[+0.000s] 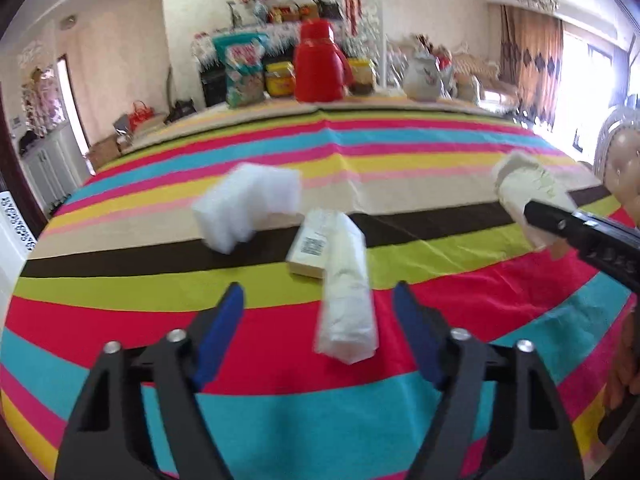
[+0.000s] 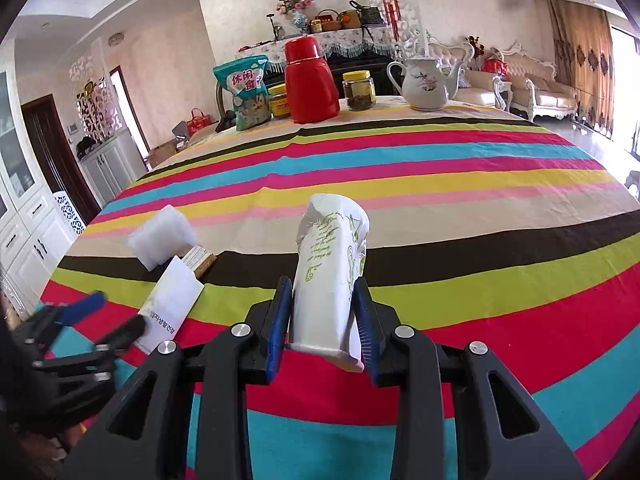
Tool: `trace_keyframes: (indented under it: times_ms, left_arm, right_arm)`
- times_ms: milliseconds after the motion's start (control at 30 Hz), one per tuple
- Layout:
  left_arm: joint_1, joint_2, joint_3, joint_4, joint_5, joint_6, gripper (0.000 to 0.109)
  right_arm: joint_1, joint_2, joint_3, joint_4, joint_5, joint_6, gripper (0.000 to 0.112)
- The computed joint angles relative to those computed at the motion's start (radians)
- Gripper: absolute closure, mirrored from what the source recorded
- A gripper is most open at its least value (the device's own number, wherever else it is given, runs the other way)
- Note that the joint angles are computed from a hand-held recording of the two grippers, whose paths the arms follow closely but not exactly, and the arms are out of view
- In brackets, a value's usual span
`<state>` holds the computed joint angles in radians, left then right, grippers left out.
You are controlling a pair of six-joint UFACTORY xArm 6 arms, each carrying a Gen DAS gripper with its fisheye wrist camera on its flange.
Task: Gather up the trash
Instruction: 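Grasp a white tissue with the left tool while the right tool grasps the white paper cup, then carry the tissue and paper cup to the pink wastebasket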
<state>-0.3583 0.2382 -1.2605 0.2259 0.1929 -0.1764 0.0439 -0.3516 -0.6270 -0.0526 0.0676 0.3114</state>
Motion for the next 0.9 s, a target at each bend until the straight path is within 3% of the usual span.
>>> trace_keyframes:
  times_ms: [133, 200, 300, 467, 633, 833, 900]
  left_arm:
    - [-0.013, 0.088, -0.113, 0.074, 0.085, -0.069, 0.045]
    - [-0.021, 0.126, -0.171, 0.005, 0.161, -0.023, 0.056]
    - [-0.018, 0.139, -0.193, -0.074, 0.209, 0.027, 0.084]
    - [-0.001, 0.021, -0.041, 0.084, 0.093, -0.081, 0.091]
    - [0.032, -0.111, 0.102, 0.087, 0.014, -0.102, 0.091]
    - [0.105, -0.234, 0.235, 0.265, -0.095, -0.287, 0.091]
    - [0.116, -0.244, 0.258, 0.204, -0.121, -0.248, 0.091]
  right_arm:
    - [-0.004, 0.000, -0.003, -0.028, -0.003, 0.021, 0.081]
    - [0.001, 0.003, -0.005, -0.021, -0.002, 0.011, 0.081]
    - [0.009, 0.007, -0.006, -0.030, 0.000, 0.009, 0.081]
    - [0.032, 0.011, -0.004, 0.013, -0.005, -0.048, 0.081]
    - [0.058, 0.012, -0.004, 0.034, -0.009, -0.083, 0.081]
    - [0.091, 0.018, 0.001, 0.087, -0.032, -0.156, 0.081]
    - [0.101, 0.023, -0.001, 0.099, -0.030, -0.168, 0.081]
